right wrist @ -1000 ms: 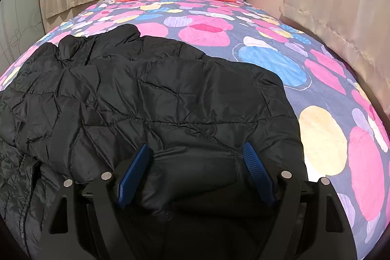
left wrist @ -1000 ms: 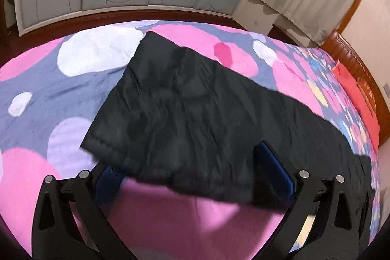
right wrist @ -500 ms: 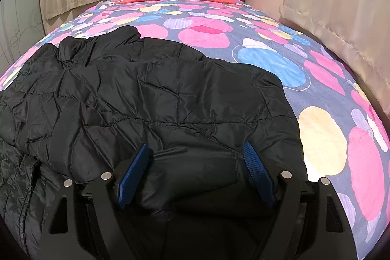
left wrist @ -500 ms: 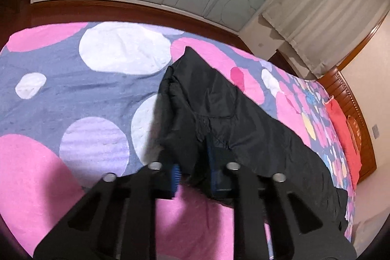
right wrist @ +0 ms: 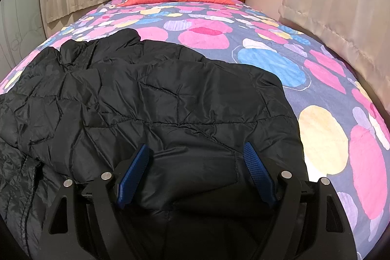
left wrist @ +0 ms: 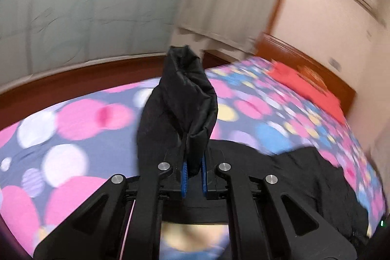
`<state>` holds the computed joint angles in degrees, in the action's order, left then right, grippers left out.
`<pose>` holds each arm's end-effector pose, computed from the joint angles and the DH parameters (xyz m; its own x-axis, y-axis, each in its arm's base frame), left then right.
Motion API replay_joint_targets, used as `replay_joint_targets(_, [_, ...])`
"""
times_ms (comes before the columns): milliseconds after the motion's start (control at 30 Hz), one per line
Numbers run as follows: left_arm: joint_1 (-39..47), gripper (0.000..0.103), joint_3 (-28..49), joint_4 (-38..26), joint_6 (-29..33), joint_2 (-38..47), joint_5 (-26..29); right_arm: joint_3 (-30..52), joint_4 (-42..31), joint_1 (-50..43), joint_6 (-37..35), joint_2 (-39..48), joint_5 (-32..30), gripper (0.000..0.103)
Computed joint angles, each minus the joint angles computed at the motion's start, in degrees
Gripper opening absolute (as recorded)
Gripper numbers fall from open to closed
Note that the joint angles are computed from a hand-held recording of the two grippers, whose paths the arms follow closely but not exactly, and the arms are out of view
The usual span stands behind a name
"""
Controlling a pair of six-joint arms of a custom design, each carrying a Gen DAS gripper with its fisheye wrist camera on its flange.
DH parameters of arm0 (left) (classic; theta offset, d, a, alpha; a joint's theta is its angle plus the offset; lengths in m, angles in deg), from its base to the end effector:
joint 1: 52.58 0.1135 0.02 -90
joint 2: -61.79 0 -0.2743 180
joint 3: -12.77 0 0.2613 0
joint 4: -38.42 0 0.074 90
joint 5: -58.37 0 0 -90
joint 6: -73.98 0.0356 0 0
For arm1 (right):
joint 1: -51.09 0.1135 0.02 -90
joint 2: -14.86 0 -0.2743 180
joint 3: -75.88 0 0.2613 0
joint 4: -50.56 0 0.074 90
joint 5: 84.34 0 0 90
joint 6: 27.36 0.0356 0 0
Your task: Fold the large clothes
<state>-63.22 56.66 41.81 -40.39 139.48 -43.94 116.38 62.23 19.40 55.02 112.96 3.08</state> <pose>0.2692 -0.0428 0.1811 -0.4530 -0.3251 -0.8301 -0.2056 0.9441 -0.2576 0.2347 -0.1430 0.0857 -0.6720 0.2592 -0.6937 0.4127 0.9089 -0.0602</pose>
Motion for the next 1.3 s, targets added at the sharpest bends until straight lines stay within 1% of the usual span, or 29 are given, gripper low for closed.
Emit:
replay_joint_targets(133, [-14.99, 0.008, 7.73, -1.02, 0.15, 8.43, -6.83, 0.03, 0.13, 0.01, 0.11, 0.09, -0.06, 0.079])
replay_joint_targets(233, [-22.24, 0.008, 13.51, -1.69, 0.32, 14.68, -8.93, -0.25, 0.43, -0.13, 0.04, 0.1, -0.14, 0.079])
replay_joint_targets(267, [-25.26, 0.008, 17.39, -3.36, -0.15, 17.91, -9.39, -0.17, 0.4, -0.1, 0.11, 0.15, -0.16, 0.079])
replay_joint_targets(333, [-28.94, 0.008, 21.92, -4.72, -0.84, 22.52, -9.48, -0.06, 0.32, -0.07, 0.2, 0.17, -0.23, 0.079])
replay_joint_targets(433, [-33.51, 0.008, 26.86, -4.93, -0.19, 28.08, -10.63, 0.1, 0.57, 0.12, 0.55, 0.5, -0.4, 0.079])
replay_joint_targets(533, [-37.85, 0.008, 34.87, -7.37, 0.5, 35.81, -10.85, 0.3, 0.87, 0.1, 0.79, 0.93, -0.73, 0.079])
replay_joint_targets(600, [-39.25, 0.008, 37.13, -8.7, 0.68, 38.55, -10.25, 0.45, 0.89, 0.33, 1.14, 1.06, -0.74, 0.079])
replay_joint_targets(633, [-39.92, 0.008, 40.0, -11.07, 0.84, 41.01, -8.86, 0.26, 1.08, 0.15, 1.14, 1.01, -0.95, 0.079])
replay_joint_targets(667, [-40.29, 0.009, 41.04, -12.05, 0.98, 42.15, -8.02, 0.42, 1.07, 0.35, 1.35, 1.15, -0.93, 0.079])
replay_joint_targets(700, [-40.79, 0.01, 42.17, -13.04, 1.28, 43.31, -7.68, 0.56, 1.04, 0.54, 1.54, 1.25, -0.89, 0.08])
replay_joint_targets(733, [-41.64, 0.017, 43.07, -13.84, 2.01, 44.33, -8.43, 0.4, 1.15, 0.39, 1.53, 1.18, -1.04, 0.08])
replay_joint_targets(767, [-42.07, 0.031, 43.7, -14.07, 2.74, 44.87, -8.84, 0.58, 1.13, 0.59, 1.7, 1.32, -0.97, 0.08])
replay_joint_targets(800, [-42.7, 0.039, 43.07, -13.43, 3.75, 44.57, -9.26, 0.56, 1.13, 0.45, 1.61, 1.29, -1.03, 0.08])
replay_joint_targets(833, [-43.11, 0.049, 42.73, -13.0, 4.21, 44.24, -9.89, 0.53, 1.09, 0.39, 1.55, 1.23, -1.03, 0.08])
replay_joint_targets(867, [-43.76, 0.051, 41.44, -11.76, 4.73, 43.3, -10.92, 0.63, 1.01, 0.55, 1.63, 1.26, -0.89, 0.08])
replay_joint_targets(933, [-44.41, 0.051, 40.5, -10.99, 5.34, 42.24, -11.8, 0.49, 0.98, 0.21, 1.44, 1.12, -1.17, 0.08])
replay_joint_targets(1100, [-43.48, 0.051, 32.24, -9.32, 5.91, 34.1, -13.34, 0.39, -0.84, 0.73, 1.04, -0.3, 0.26, 0.08])
replay_joint_targets(1167, [-42.51, 0.051, 28.3, -8.41, 6.38, 30.72, -15.21, 0.43, -3.49, 1.99, 1.88, -2.85, 1.38, 0.08])
replay_joint_targets(1300, [-38.31, 0.052, 21.02, -6.2, 7.25, 24.75, -16.84, -0.06, -9.83, 5.59, 5.59, -12.14, -1.28, 0.08])
